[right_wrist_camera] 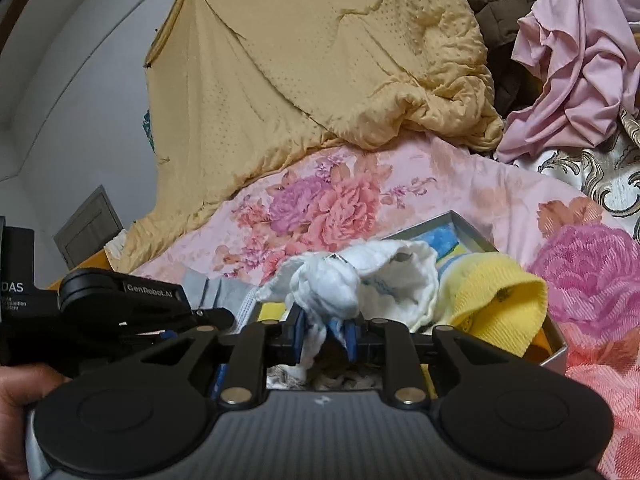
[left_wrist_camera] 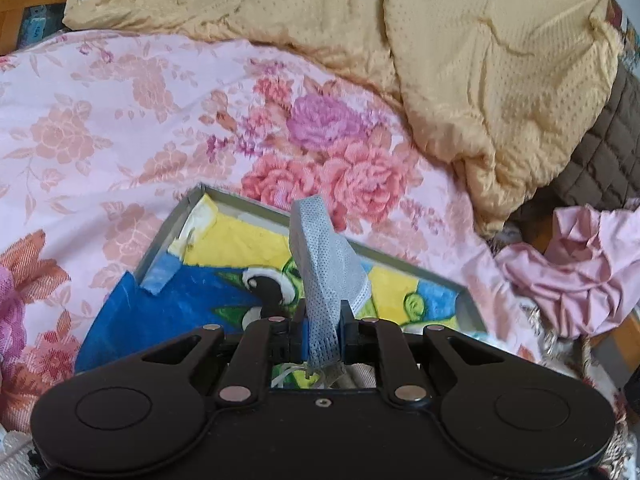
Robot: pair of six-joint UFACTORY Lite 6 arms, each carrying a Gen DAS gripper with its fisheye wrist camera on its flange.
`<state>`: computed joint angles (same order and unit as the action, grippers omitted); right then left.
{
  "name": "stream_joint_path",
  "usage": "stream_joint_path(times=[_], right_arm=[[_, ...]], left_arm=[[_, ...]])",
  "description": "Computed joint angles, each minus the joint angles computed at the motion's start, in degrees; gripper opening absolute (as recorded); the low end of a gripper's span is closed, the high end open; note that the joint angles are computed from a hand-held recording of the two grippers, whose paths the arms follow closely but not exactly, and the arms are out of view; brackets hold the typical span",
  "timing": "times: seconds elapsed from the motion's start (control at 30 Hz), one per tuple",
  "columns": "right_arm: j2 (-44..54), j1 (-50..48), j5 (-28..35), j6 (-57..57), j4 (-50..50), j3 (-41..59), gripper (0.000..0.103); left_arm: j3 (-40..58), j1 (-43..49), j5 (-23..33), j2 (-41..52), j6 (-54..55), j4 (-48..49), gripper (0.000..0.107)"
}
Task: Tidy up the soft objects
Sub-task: 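Lower the mask into the tray and open the left gripper while the right releases the white cloth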
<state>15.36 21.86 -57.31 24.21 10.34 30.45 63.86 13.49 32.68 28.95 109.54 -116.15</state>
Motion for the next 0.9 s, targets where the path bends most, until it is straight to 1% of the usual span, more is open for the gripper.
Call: stream_joint_path(times=[0.03, 0.13, 0.23, 0.33, 0.4, 0.43, 0.47, 0.53, 0.6, 0.67, 0.73, 0.8, 0.83, 0.87, 0.9], right_arm=[[0.14, -0.18, 0.13, 0.28, -0.43, 0.1, 0.026], [0.21, -0.21, 1.45, 0.03, -0.16, 0.69, 0.037], [-0.04, -0.25, 1.72, -0.26, 0.18, 0.51, 0.038], [-0.58, -0.59, 2.06, -0.01, -0.1, 0.21, 0.039], [-0.87, -0.97, 2.55, 0.12, -0.55, 0.13, 0.041], [-0.92, -1.32, 3.0, 0.18, -1.2, 0.19, 0.045], [-0.93, -1.73, 3.48, 0.35, -2.04, 0.23, 0.052], [-0.72, -2.3, 4.13, 0.57, -2.93, 0.37, 0.058], [-0.79, -2.69, 4.92, 0.94, -3.73, 0.4, 0.06], [-1.32, -3.0, 5.84, 0.89, -4.48, 0.28, 0.066], [-2.25, -3.01, 6.72, 0.31, -4.59, -0.07, 0.072], [-3.38, -3.29, 8.08, 0.06, -5.56, -0.35, 0.077], [-3.96, -3.46, 8.57, 0.04, -5.94, -0.6, 0.082], [-4.52, -3.5, 9.14, -0.22, -5.92, -0.81, 0.083], [-5.07, -3.5, 10.0, -0.69, -5.8, -0.92, 0.083]], left_arm=[[0.13, -0.27, -0.6, 0.19, -0.16, 0.42, 0.014], [0.9, -0.95, -2.55, 0.73, -1.77, 2.66, 0.014], [2.07, -1.44, -4.17, 1.66, -5.81, 7.13, 0.015], [1.89, -2.21, -5.58, 2.1, -5.07, 6.53, 0.015], [1.62, -2.47, -6.01, 2.1, -4.34, 5.75, 0.016], [1.45, -2.47, -5.97, 2.06, -4.55, 5.66, 0.016], [1.46, -2.42, -5.91, 2.05, -5.11, 5.95, 0.016], [1.33, -2.4, -5.92, 1.86, -6.05, 6.88, 0.023], [1.13, -2.52, -6.39, 1.51, -6.74, 7.4, 0.024], [0.9, -2.33, -6.64, 0.96, -7.96, 8.23, 0.026], [0.34, -1.94, -6.75, 0.11, -8.15, 8.29, 0.035], [-0.16, -1.41, -6.59, -0.74, -8.51, 9.04, 0.041], [-0.59, -1.06, -6.49, -1.34, -8.76, 9.58, 0.044], [-0.96, -0.81, -6.45, -1.84, -8.94, 9.96, 0.045], [-1.4, -0.55, -6.52, -2.42, -9.05, 10.25, 0.049]])
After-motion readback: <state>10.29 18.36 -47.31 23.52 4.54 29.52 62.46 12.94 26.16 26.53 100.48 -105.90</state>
